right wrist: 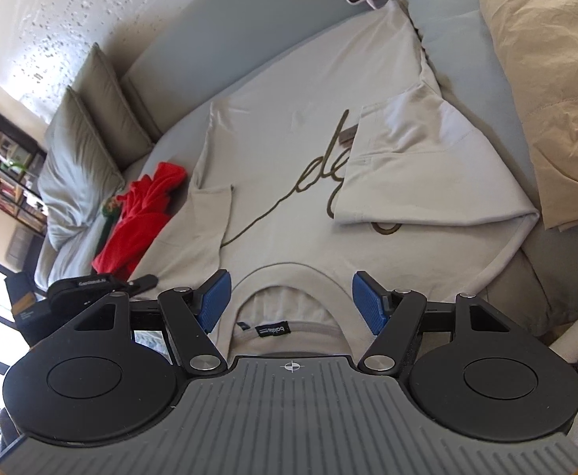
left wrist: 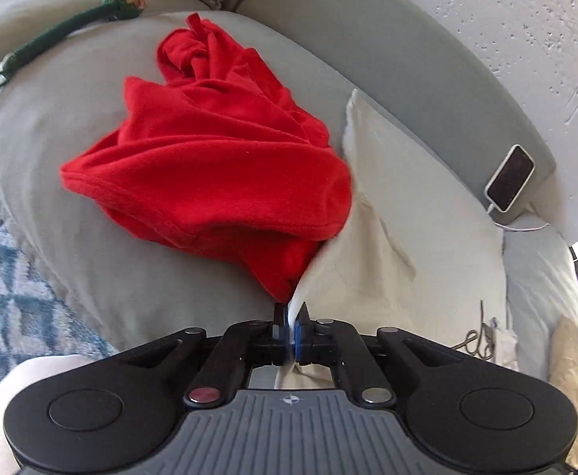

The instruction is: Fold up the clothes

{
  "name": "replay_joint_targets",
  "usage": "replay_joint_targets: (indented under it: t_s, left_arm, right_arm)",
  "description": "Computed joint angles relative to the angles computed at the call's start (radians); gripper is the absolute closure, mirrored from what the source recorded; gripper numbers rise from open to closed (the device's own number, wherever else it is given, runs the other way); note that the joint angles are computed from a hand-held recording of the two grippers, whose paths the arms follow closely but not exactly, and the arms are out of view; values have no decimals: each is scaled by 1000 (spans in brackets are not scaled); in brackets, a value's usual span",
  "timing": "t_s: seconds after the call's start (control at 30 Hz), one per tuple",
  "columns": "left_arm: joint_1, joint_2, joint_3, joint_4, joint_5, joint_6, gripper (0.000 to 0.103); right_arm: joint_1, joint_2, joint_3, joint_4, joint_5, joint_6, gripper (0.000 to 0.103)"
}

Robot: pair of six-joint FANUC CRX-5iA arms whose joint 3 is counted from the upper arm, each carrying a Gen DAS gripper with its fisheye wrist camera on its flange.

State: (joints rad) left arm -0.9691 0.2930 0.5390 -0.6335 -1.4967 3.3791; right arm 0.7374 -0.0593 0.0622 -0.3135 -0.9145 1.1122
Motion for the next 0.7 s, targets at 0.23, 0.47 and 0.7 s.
replay_joint_targets:
  t_s: [0.23, 0.47, 0.7]
  left_arm:
    - [-29, 66, 118, -21, -107, -60, 61]
    - [-200, 317, 560, -408, -487, -322, 54]
    - [-119, 398, 595, -207, -276, -557, 64]
  right_arm:
    - [-10, 9, 1, 8, -3, -10, 33]
    - [20, -16, -52, 183, 75, -116, 37]
    - [107, 63, -110, 571, 107, -209, 68]
